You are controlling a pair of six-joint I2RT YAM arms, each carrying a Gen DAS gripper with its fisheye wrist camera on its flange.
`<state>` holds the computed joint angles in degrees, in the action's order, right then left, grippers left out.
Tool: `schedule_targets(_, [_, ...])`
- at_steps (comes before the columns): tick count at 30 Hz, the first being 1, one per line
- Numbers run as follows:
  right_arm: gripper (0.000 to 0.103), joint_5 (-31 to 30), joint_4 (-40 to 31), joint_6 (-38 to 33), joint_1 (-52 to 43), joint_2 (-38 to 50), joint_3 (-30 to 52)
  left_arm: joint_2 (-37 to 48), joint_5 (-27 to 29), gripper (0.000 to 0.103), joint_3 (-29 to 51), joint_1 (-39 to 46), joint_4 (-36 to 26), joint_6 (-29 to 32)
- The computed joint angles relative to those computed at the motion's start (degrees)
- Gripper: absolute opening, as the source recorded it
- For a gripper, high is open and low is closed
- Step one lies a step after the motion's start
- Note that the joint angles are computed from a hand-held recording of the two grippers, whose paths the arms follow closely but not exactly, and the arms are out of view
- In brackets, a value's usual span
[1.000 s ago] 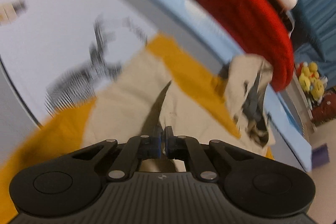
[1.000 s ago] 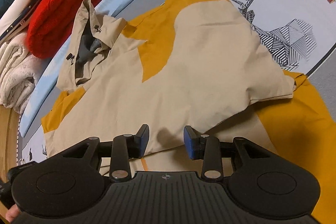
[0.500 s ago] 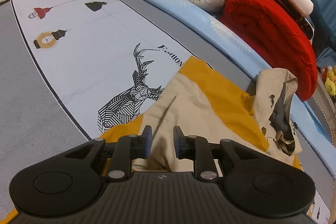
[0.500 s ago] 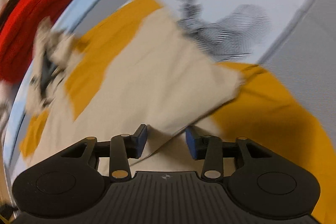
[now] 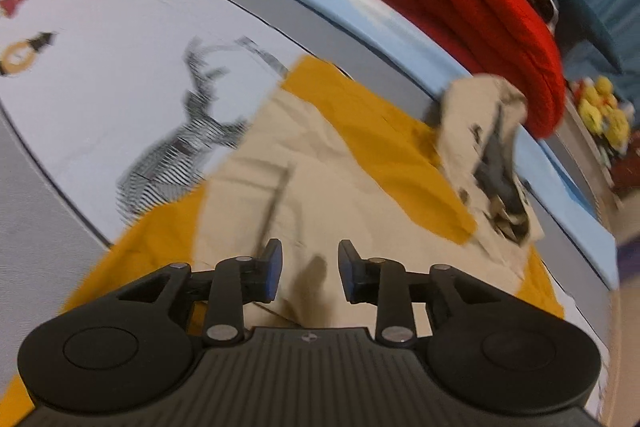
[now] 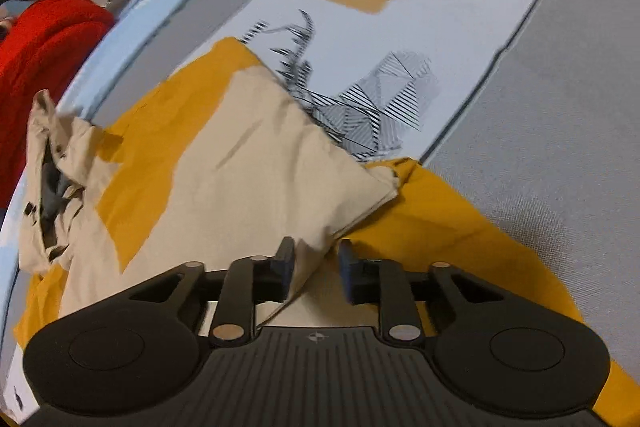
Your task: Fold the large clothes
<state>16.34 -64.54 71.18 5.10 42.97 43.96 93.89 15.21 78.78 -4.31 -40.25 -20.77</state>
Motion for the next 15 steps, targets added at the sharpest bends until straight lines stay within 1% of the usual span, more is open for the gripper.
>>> schedule_targets(1, [0.032,3.67,-1.53,3.86,5.18,0.55,1.11,0.50,0.21,0.034,0.24,-0.32,-0.40,0.46])
schedule_targets(2, [0.032,6.37,-2.33,6.10,9.21,1.17,1.94,1.10,-0.03,0.034,0.52,-0.53,-1.05,0.82])
schedule_targets(4, [0.032,9.71,-2.56,6.88,13.99,2.12,3.21,3.09,-0.99,0.034,1.75,-0.84,-3.32,1.05])
schedule_targets(6, [0.032,12.78,-1.11,4.72,17.24,2.09,3.72,4.65,-1.37,0.033,2.44,-0.60,-5.22,0.14])
schedule_targets(7, [0.034,12.86,2.12,0.82,16.28,0.91,2.62,4.93,-1.26,0.033,2.50,-0.29,-5.66,-0.28])
schedule_targets(8, [0.043,10.67,7.55,-5.37,12.45,-0.48,0.49,4.84,-1.28,0.034,2.55,-0.25,-5.82,-0.62])
schedule_targets(9, [0.051,6.56,11.59,-11.44,7.71,-1.74,-1.08,4.44,-1.47,0.034,2.51,-0.37,-5.75,-0.65])
schedule_targets(10, [0.052,2.00,14.86,-16.57,2.75,-2.08,-2.56,4.07,-1.83,0.034,2.58,-0.58,-5.62,-0.41])
schedule_targets(11, [0.052,-1.42,15.95,-19.36,-1.67,-1.58,-3.38,3.70,-2.32,0.035,2.58,-0.91,-5.37,-0.05])
schedule_targets(13, [0.052,-4.40,15.21,-19.90,-8.07,0.29,-4.00,3.39,-3.12,0.035,2.60,-1.22,-4.99,0.95])
schedule_targets(15, [0.052,-9.04,14.44,-22.52,-16.00,2.51,-5.05,4.09,-2.97,0.035,3.02,-1.22,-5.41,0.76])
